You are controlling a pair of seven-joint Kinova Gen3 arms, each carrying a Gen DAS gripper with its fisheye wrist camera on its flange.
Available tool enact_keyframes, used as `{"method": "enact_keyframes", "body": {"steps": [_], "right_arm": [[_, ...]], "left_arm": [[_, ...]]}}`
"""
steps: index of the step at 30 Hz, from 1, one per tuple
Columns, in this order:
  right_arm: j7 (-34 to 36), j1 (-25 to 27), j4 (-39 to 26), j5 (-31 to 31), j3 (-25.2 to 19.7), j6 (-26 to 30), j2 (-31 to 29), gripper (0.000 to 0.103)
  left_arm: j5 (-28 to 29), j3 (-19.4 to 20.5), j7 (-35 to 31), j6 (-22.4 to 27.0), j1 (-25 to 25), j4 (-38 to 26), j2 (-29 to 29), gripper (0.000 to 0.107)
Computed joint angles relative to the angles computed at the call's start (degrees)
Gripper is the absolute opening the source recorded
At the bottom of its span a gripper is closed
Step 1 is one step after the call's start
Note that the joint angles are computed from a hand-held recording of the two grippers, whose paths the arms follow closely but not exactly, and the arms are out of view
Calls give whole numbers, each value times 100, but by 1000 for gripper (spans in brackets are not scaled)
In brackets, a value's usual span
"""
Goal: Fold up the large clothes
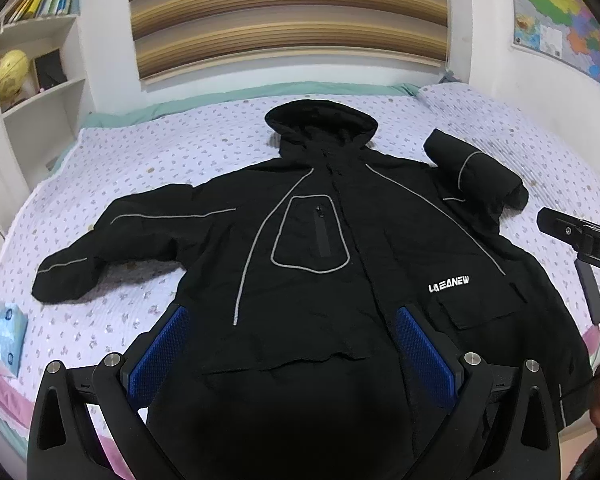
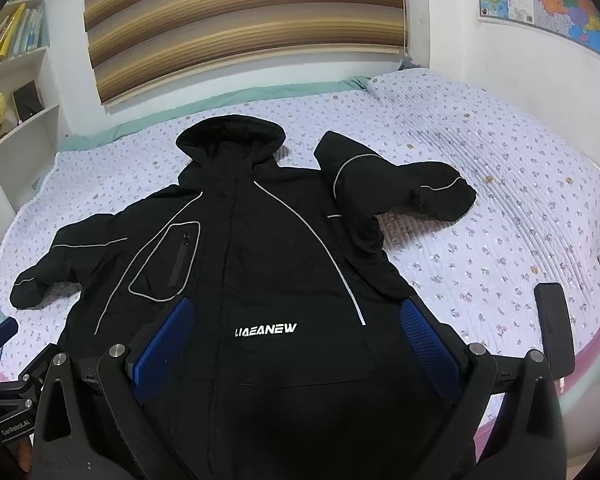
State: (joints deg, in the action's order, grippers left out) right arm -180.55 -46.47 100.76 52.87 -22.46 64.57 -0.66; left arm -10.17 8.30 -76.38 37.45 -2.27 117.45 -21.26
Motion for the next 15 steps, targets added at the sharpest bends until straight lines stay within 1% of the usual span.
{"method": "enact_keyframes", "body": {"steps": [4, 10, 15], "right_arm": [[7, 32, 27, -25, 18, -56, -19, 103], [-12, 67, 60, -51, 7, -89, -53, 103], [-2, 107, 94, -37, -6, -53, -109, 103]], "left_arm": [[-41, 89, 53, 30, -15, -6, 26, 102], [27, -9, -8, 63, 65, -51, 38, 102], [49, 5, -121, 58, 127, -296, 109, 102]]}}
